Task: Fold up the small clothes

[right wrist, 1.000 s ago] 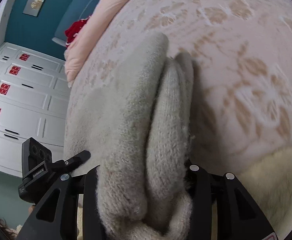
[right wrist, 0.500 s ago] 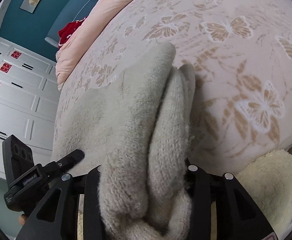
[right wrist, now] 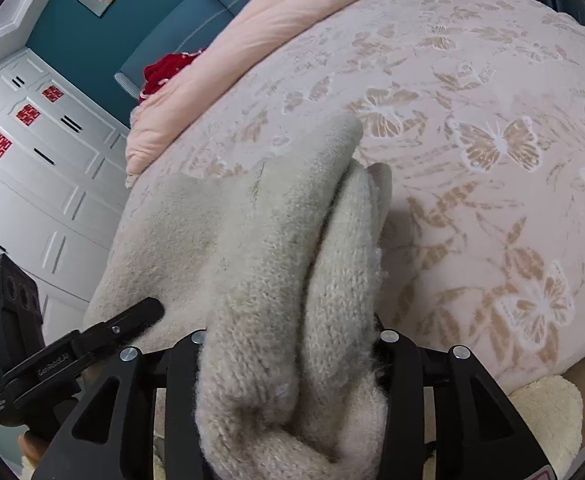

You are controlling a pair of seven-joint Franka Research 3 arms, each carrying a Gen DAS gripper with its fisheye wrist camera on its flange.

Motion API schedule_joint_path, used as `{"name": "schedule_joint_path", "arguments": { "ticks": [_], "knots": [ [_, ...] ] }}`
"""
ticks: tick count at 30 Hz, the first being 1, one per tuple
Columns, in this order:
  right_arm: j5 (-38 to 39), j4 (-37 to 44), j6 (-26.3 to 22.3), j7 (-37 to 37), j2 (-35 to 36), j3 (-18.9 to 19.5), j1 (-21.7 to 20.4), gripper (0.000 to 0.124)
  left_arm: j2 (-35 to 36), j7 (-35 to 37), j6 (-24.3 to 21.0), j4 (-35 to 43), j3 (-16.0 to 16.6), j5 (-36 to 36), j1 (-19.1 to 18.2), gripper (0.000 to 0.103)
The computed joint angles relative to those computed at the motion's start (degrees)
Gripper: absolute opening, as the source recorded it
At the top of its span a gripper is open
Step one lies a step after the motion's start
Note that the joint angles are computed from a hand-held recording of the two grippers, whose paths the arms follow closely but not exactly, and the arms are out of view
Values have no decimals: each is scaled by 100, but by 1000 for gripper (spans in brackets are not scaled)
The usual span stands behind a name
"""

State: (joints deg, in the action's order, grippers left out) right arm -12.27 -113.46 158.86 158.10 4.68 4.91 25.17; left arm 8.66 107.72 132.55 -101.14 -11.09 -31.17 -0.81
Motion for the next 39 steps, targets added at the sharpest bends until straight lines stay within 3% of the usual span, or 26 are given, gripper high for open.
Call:
{"name": "schedule_joint_path", "arguments": {
  "ticks": [3, 5, 7, 11, 12, 13, 14, 16, 18, 21, 23, 25, 26, 27, 29, 32, 34, 36, 39],
  "knots": [
    [-144, 307, -1163, 73, 208, -25, 80, 47, 253, -262, -170, -23, 52, 346, -10, 55],
    [-527, 37, -861, 398, -15, -53, 131, 50, 203, -281, -174, -266, 44, 90, 129, 60],
    [-952, -16, -900, 661, -132, -28, 127, 57, 47, -56, 50, -580, 47, -210, 236, 69],
    [-916, 123, -899, 332, 22, 56, 20, 59, -178, 111, 432, -930, 106, -222, 223, 78],
    [-715, 187, -932, 191, 126, 66, 1, 52, -185, 83, 441, -936, 120, -192, 208, 79],
    [-520, 240, -903, 57, 224, 66, -13, 27, -189, 62, 443, -935, 132, -166, 197, 79],
    [-349, 265, -789, -40, 279, 59, -17, 14, -200, -11, 462, -938, 141, -98, 175, 80],
    [-179, 285, -400, -126, 230, 19, 6, 13, -236, -79, 503, -957, 161, -19, 158, 81],
    [-537, 333, 228, 24, 83, -73, 82, 13, -289, -89, 600, -1011, 179, 17, 151, 82],
    [-1143, 465, 665, 38, -59, -121, 120, 12, -367, 106, 724, -1115, 185, -381, 189, 90],
    [-1126, 478, 93, -3, 23, -85, 115, 12, -319, -126, 685, -1051, 224, -188, 155, 88],
    [-156, 434, -826, -537, 315, -2, 29, 13, -230, -380, 599, -975, 243, 126, 133, 89],
    [167, 270, -845, -544, 371, 29, -9, 13, -191, -376, 485, -941, 235, 55, 164, 90],
    [88, 4, -546, -227, 250, -25, 37, 13, -172, -297, 334, -913, 221, -133, 218, 90],
    [-208, -71, -382, 84, 81, -87, 98, 15, -253, -335, 398, -1034, 219, -166, 230, 89],
    [-782, 359, -1176, 215, 62, -66, 166, 26, -307, -175, 410, -1096, 219, -321, 241, 89],
    [-975, 300, -1373, 335, -38, -34, 157, 67, -275, -32, 153, -1015, 232, -705, 307, 89],
    [-1093, 59, -1297, 687, -149, 4, 119, 68, -230, -41, -25, -962, 253, -954, 351, 91],
    [-595, -321, -780, 631, -172, 63, -23, 68, -41, -145, -284, -845, 253, -1063, 387, 92]
  ]
}}
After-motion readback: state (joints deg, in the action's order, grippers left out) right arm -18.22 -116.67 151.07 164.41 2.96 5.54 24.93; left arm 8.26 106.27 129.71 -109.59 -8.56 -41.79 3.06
